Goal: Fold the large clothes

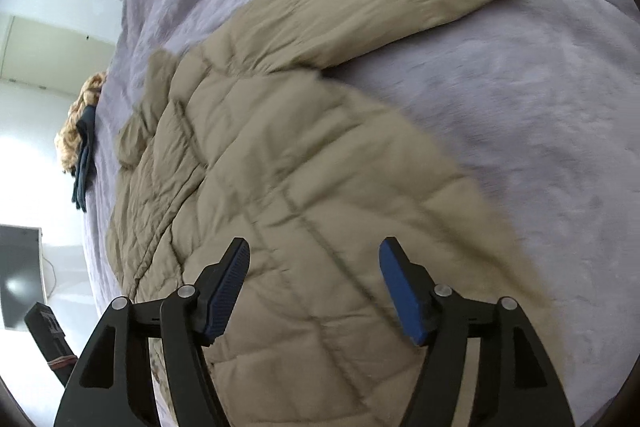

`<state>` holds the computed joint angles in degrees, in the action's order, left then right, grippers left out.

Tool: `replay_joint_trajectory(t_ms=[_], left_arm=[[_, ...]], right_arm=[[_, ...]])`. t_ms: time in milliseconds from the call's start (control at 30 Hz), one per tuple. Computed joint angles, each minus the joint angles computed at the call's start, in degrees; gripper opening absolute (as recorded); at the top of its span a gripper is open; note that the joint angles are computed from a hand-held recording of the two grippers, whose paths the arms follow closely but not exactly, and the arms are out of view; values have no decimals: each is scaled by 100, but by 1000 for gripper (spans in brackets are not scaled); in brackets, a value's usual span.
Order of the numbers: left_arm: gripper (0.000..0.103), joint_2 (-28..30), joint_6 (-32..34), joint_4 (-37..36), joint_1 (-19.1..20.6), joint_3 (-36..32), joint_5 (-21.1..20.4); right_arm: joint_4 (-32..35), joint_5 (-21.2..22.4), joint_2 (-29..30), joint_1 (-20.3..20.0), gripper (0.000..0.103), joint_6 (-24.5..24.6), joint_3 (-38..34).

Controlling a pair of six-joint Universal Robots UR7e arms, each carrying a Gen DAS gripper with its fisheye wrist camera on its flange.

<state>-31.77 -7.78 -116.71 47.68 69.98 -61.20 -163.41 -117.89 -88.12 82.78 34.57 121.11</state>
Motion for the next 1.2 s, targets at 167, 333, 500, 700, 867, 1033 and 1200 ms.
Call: replay_joint_trajectory(t_ms=[167, 333, 500, 700, 867, 1033, 1200], left_arm=[[96, 25, -58, -163, -190, 167, -26], [96, 188, -193, -93, -282, 68, -103], [103, 363, -237, -102, -364, -57, -141], [103, 572, -227, 69, -434, -305, -220], [103, 739, -209, 194, -500, -458, -21], [103, 863, -99, 161, -526, -580, 80], [103, 1082, -325, 576, -505, -918, 222]], right_arm=[[14, 17, -474, -247, 71, -87, 228], [-40, 250, -872, -605, 79, -136, 401], [-276, 509, -1209, -980, 82, -354, 463], [-623, 999, -1585, -1593, 86, -488, 523], [-864, 1034, -1714, -1920, 103, -740, 470], [-646, 1440, -1775, -2387, 103, -703, 303], [-1205, 2132, -1773, -3058, 103, -487, 264]])
